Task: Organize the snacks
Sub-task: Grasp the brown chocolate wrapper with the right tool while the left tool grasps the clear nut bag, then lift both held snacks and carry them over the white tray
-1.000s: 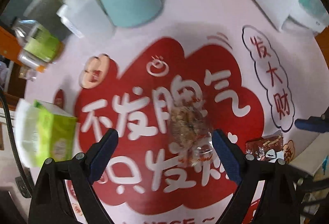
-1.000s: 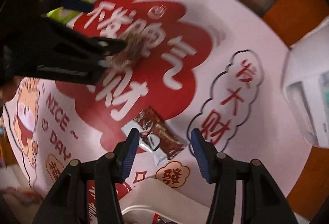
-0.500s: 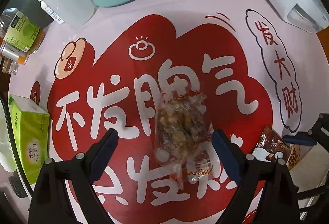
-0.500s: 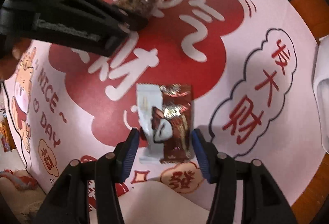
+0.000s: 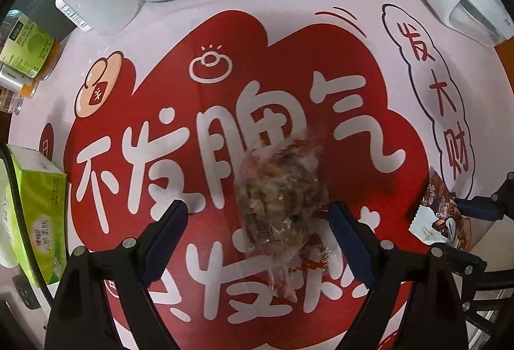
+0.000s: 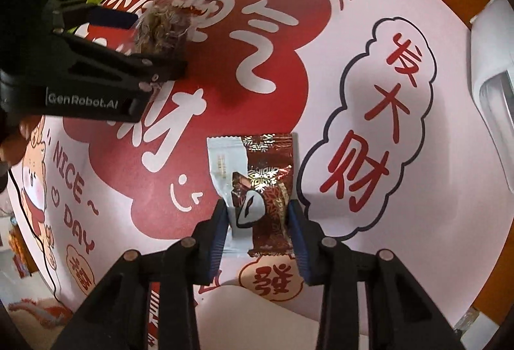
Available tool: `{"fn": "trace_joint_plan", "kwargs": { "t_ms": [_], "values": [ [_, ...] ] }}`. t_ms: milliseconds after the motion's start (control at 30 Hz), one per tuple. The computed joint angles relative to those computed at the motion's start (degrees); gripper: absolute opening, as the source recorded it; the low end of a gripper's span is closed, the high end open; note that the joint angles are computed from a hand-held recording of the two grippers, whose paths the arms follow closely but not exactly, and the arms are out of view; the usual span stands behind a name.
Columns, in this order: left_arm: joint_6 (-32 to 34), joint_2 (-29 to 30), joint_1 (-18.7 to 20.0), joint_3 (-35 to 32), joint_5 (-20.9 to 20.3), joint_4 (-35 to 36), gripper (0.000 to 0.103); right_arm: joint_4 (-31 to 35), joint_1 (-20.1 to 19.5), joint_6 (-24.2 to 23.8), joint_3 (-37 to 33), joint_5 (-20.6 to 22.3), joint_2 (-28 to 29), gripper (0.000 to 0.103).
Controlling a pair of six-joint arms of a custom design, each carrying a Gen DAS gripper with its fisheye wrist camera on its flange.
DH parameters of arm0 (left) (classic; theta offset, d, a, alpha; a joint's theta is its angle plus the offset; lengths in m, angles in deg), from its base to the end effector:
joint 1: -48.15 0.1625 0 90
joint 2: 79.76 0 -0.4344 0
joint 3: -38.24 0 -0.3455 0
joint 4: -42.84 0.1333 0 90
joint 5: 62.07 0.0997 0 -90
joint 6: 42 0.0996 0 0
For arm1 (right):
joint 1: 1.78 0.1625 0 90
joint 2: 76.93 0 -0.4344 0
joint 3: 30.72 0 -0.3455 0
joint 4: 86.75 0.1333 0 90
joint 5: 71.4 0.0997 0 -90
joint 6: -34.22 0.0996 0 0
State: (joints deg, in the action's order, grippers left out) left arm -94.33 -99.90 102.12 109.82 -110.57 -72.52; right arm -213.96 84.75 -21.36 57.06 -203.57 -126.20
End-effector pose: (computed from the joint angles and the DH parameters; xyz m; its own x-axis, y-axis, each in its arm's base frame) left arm -0.2388 -0.6671 -0.0689 -0.6836 -0.1618 -0.7117 -0.0209 0.9791 -0.2024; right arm 0.0269 -0.6546 0.2005 -0.4686 -0.8064 0.3607 -0.5768 0.5885 0.5665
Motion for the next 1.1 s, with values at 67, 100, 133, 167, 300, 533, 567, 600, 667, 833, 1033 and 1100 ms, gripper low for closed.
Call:
{"fn": "trace_joint_plan", "kwargs": {
  "t_ms": [67,100,133,167,300,533,567,600,667,833,1033,1100],
  "values": [
    [0.43,0.62,-0.08,-0.58,-0.01,-0.58,0.08,0.17,-0.23,0.32,-0.68,0.31,-0.02,0.037],
    [1.08,0.58,-0.12,-0.34,-0.36,-1.68,0.076,1.96,-0.27,0.61,-3.03,0.41,0.49,0.037],
    [1.31,0.94,-0.31,-1.06,-0.87,-1.98,0.064,1.76,-0.25,1.05,-2.98,0.57,0.53,0.037],
    [1.37,1.01,-0.52,-1.13,-0.97,-2.45,0.052,1.67,-0.24,1.45,-2.89,0.71,0.43,0.037],
    [0.69,2.32,-1.5,-3.39,0.89,0.91,0.04,1.56,-0.39,3.41,-3.37,1.37,0.62,0.037],
    [-0.8,2.26,-3.7,-2.59,2.7,3.9,0.039,-1.12,-0.27,3.13,-3.18,1.51,0.04,0.036],
    [-1.07,2.01,-4.02,-2.09,2.63,3.74,0.039,-1.16,-0.2,3.28,-3.11,1.78,-0.3,0.036],
    [-1.39,1.69,-4.56,-1.38,2.48,3.36,0.039,-1.18,-0.14,3.49,-3.09,2.05,-0.65,0.036],
    [-1.51,1.09,-5.89,-0.34,2.31,2.97,0.039,-1.72,0.1,3.58,-3.09,2.51,-1.34,0.036],
    [-2.07,-1.06,-9.8,0.78,2.66,5.48,0.039,-2.76,1.19,4.12,-2.94,4.33,-4.19,0.036],
    [-2.82,-3.36,-15.16,0.57,3.18,8.8,0.039,-2.14,2.7,4.66,-1.45,7.15,-10.03,0.036],
    [-2.81,-3.62,-16.66,-0.68,3.48,10.48,0.039,-3.31,3.09,4.06,0.57,7.78,-12.44,0.036]
  ]
}}
